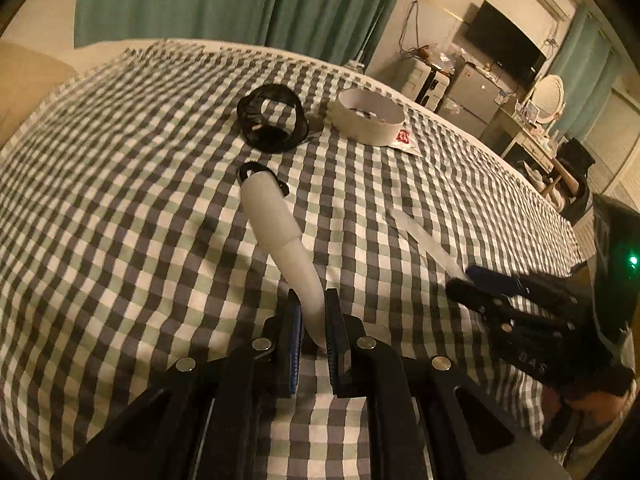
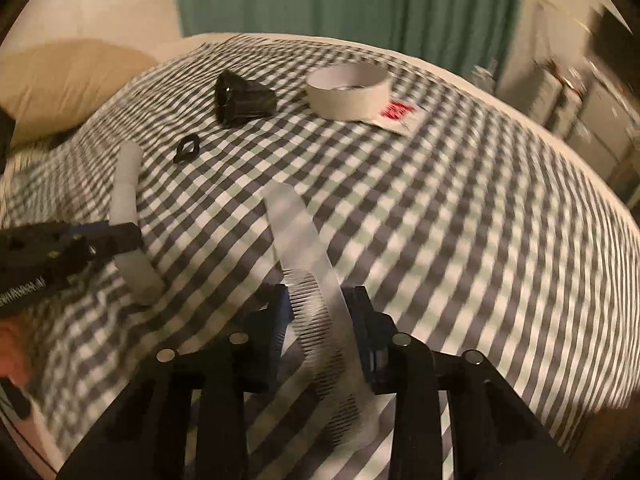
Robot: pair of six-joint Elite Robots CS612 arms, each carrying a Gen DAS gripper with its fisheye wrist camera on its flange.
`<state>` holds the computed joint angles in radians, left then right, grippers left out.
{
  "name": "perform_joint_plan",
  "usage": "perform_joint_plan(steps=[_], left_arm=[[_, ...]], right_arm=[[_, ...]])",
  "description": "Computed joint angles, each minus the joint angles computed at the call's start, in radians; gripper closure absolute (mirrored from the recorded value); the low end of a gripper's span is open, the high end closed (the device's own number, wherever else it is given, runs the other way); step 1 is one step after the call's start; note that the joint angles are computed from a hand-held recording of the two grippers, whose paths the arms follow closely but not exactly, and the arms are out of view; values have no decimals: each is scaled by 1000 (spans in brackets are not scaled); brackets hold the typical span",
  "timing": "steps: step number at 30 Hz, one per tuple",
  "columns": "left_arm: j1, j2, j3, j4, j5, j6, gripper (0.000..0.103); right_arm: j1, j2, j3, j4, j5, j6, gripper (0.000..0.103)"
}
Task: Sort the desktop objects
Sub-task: 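Carry the white tube and comb over the box and release both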
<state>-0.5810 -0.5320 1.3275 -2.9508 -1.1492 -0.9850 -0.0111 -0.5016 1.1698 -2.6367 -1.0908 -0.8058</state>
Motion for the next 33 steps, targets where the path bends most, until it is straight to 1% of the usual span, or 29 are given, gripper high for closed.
perform_joint_plan(steps=[1, 5, 7, 8, 9, 10, 13, 14, 15, 16, 17, 19, 21, 23, 25, 27, 29, 32, 33], left_arm=[[-2, -3, 6, -13, 2, 6, 92], [-16, -22, 38, -85, 24, 23, 92], [-24, -35, 55, -113, 38, 30, 92], [-31, -44, 66, -124, 49, 34, 92], [-36, -51, 74, -136, 57, 39, 92], [-41, -59, 84, -149, 65, 42, 92], [-56, -81, 107, -175, 72, 56, 92], [-63, -89, 112, -171, 82, 67, 92], [-67, -94, 115, -170, 85, 73, 92], [-71, -99, 119, -172, 85, 75, 92], [-75, -104, 126, -171, 90, 65, 92], [-82, -112, 137, -172, 95, 47, 92], [-89, -122, 149, -160, 97, 32, 92], [-96, -133, 161, -155, 101, 34, 92], [-103, -144, 166, -155, 102, 51, 92], [-108, -150, 162, -152, 105, 72, 92], [-116, -153, 149, -156, 113, 104, 92], [-126, -145, 103, -174, 106, 176, 92], [-128, -139, 82, -183, 96, 199, 92]], right_arm=[[0, -10, 18, -10, -10, 23, 75], [-4, -50, 68, -10, -15, 51, 78], [-14, -75, 94, 19, 28, 73, 78], [-22, -89, 113, 9, 61, 91, 81], [-29, -101, 129, 1, 89, 104, 100], [-34, -116, 143, 1, 108, 120, 101], [-41, -149, 185, -52, 117, 145, 101], [-43, -156, 194, -56, 119, 148, 101], [-46, -162, 199, -31, 123, 145, 101], [-48, -166, 209, -30, 125, 150, 101], [-52, -171, 222, -41, 132, 159, 101], [-57, -180, 236, -13, 156, 156, 101], [-64, -197, 261, -20, 173, 155, 101], [-71, -210, 280, -47, 203, 175, 101], [-79, -222, 293, -58, 234, 199, 101], [-87, -237, 309, -80, 238, 213, 101], [-102, -255, 326, -117, 259, 245, 101], [-136, -282, 349, -210, 298, 297, 101], [-148, -287, 356, -261, 303, 321, 101]])
